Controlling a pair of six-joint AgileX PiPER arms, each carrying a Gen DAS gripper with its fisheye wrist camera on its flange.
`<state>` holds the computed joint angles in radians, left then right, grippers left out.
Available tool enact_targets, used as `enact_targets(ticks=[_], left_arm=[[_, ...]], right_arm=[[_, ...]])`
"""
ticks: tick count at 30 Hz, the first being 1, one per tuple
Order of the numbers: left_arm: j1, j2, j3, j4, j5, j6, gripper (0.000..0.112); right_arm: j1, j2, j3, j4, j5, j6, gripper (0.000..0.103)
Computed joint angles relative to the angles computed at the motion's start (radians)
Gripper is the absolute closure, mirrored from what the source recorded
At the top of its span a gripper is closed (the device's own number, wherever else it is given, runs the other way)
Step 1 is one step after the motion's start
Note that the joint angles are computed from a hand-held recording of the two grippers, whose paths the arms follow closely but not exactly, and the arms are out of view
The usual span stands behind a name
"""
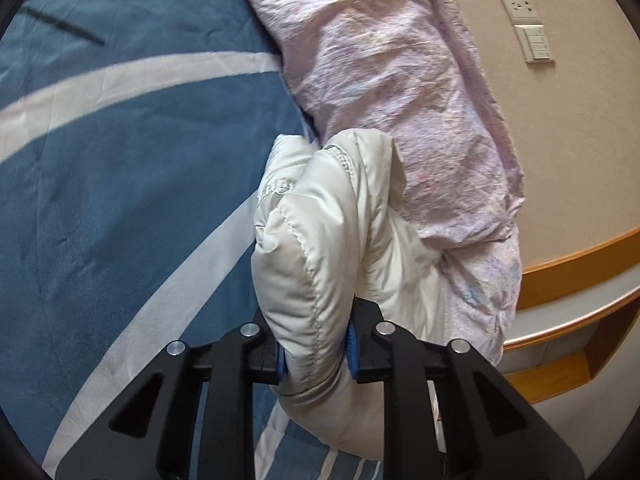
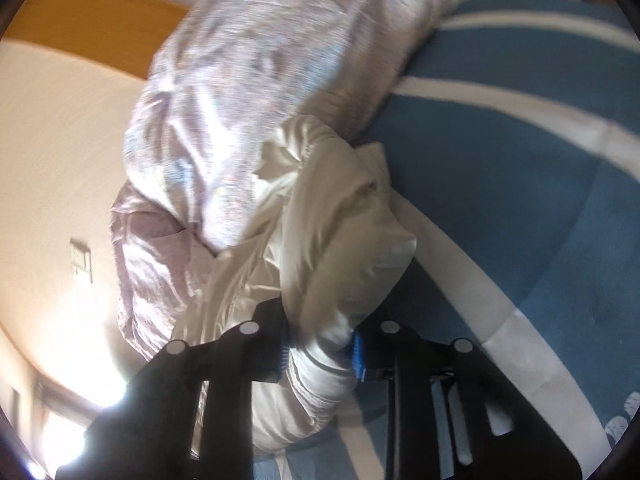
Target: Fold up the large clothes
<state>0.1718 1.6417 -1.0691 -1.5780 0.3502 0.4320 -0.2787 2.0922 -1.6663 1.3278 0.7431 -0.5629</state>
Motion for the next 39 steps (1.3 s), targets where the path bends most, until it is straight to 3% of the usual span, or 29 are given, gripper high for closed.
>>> enact_targets(ticks=[7, 18, 24, 28, 29, 30, 31, 33, 36, 37, 39], left_arm=[[0.061, -0.140, 0.115, 0.031, 0.065, 0.015, 0.092], [0.221, -0.431, 0.467, -0.036, 0.209, 0.111, 0.092], [0.243, -0.490, 0.523, -0.024, 0.213, 0.097, 0.091], [0.230, -0.476, 0.529, -0.013, 0.184, 0.099, 0.084], [0.228, -0.477, 0.530, -0.003, 0.177, 0.101, 0.082], [0.216, -0.479, 0.522, 0.027, 0.155, 0.083, 0.075], [0.209, -0.483, 0.521, 0.042, 0.145, 0.079, 0.062], [0.184, -0.499, 0.513, 0.093, 0.099, 0.064, 0.045], [0.174, -0.518, 0.522, 0.087, 0.068, 0.098, 0.036], [0.172, -0.519, 0.523, 0.089, 0.061, 0.098, 0.036], [0.172, -0.512, 0.523, 0.081, 0.062, 0.107, 0.035]], right_arm=[[-0.018, -0.148, 0.167, 0.034, 0.043, -0.139, 0.081], [-0.078, -0.332, 0.495, 0.035, 0.113, -0.340, 0.080], [-0.084, -0.383, 0.579, 0.026, 0.088, -0.381, 0.078], [-0.059, -0.426, 0.629, -0.029, -0.024, -0.372, 0.065], [-0.051, -0.444, 0.644, -0.041, -0.058, -0.372, 0.058], [-0.042, -0.459, 0.656, -0.048, -0.091, -0.372, 0.051], [-0.018, -0.494, 0.674, -0.083, -0.164, -0.346, 0.047], [0.063, -0.561, 0.698, -0.250, -0.362, -0.183, 0.037], [0.173, -0.636, 0.751, -0.550, -0.643, 0.052, 0.033], [0.207, -0.639, 0.749, -0.650, -0.684, 0.123, 0.033], [0.251, -0.646, 0.713, -0.850, -0.646, 0.285, 0.033]])
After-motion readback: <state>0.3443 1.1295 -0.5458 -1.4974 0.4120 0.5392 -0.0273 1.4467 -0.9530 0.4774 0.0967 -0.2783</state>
